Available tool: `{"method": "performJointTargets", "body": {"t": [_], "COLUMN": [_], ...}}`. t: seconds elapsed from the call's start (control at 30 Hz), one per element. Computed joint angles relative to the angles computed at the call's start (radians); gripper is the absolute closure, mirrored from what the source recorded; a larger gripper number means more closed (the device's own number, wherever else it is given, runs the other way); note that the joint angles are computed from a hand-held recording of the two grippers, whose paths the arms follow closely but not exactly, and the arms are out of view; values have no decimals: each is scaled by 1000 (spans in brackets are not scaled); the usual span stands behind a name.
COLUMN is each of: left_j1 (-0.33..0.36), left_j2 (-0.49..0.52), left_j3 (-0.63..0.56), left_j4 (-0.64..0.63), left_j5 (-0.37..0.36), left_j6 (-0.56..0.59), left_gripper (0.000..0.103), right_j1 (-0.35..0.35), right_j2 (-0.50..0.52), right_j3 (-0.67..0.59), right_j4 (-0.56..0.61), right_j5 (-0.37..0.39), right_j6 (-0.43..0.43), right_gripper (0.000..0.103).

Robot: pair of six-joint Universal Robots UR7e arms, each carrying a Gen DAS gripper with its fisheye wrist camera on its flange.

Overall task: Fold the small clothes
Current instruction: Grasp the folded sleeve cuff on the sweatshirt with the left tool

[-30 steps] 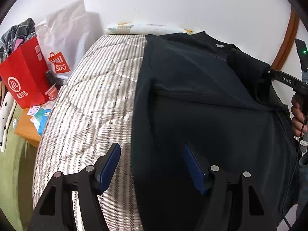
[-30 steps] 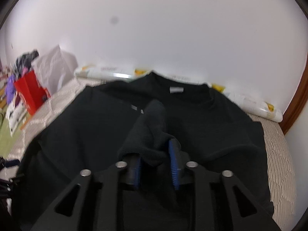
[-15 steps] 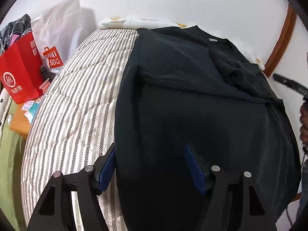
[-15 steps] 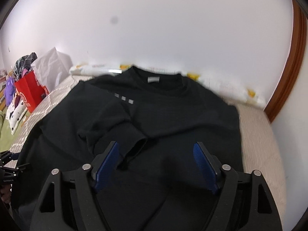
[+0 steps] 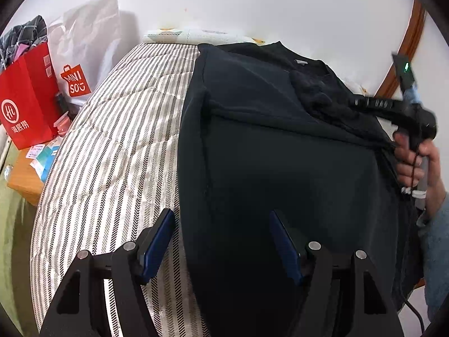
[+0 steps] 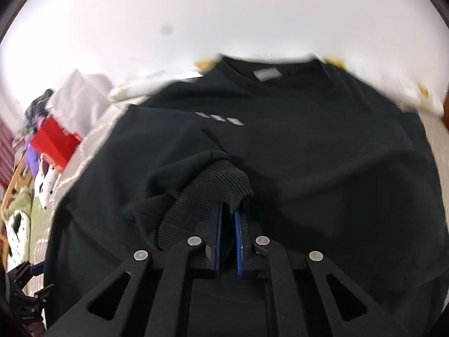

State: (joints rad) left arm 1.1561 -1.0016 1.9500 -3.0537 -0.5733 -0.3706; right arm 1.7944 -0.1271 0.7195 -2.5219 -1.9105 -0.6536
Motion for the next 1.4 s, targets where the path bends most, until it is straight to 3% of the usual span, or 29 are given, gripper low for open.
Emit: {"method": "performJointTargets", "body": {"t": [0.13,0.2,0.27,0.33,0.47,0.53,0.63,0.77,0.87,1.0,1.03,1.07,1.1,1.13,1.17,1.2,1.4], "left_j1": [3,3,0,-6,-11,-4,6,17,30,68,76,81,89,92,93,94,96], "left_j2": [0,-4,-8,-9,19,39,77,131,204,261,269,275,278,280,284,291,232], "left_j3": [-1,-7,-14,-25,-92,-147,-238,-357,-467,-588,-607,-619,-632,-638,-645,-655,-578], "left_j4": [-16,-5,14,24,10,6,11,42,16,39,38,40,47,50,44,44,-18], "left_j5": [-3,5,16,31,46,30,-11,-95,-109,-178,-193,-204,-221,-221,-206,-192,-116], "left_j6": [7,-5,-16,-11,60,94,141,203,283,268,257,247,235,226,227,233,218], "left_gripper": [36,36,36,36,36,36,36,36,36,38,44,59,64,68,84,92,94], "right_j1": [60,86,101,110,98,84,49,17,-11,-49,-58,-68,-78,-86,-94,-100,-124], "right_j2": [-15,12,59,81,-23,-78,-161,-225,-267,-316,-327,-338,-347,-354,-358,-358,-330], "right_j3": [53,13,-82,-121,53,134,227,285,334,395,406,420,429,436,443,447,401], "right_j4": [-20,30,165,197,43,-40,-120,-201,-250,-290,-296,-301,-299,-299,-306,-320,-345], "right_j5": [71,98,139,145,169,133,150,87,40,-33,-42,-53,-69,-77,-85,-98,-138], "right_j6": [-48,-44,-13,-1,-39,-63,-63,-48,-70,-91,-92,-91,-88,-89,-96,-106,-126], "right_gripper": [96,94,73,66,64,64,64,64,64,64,64,64,64,64,64,64,64]}}
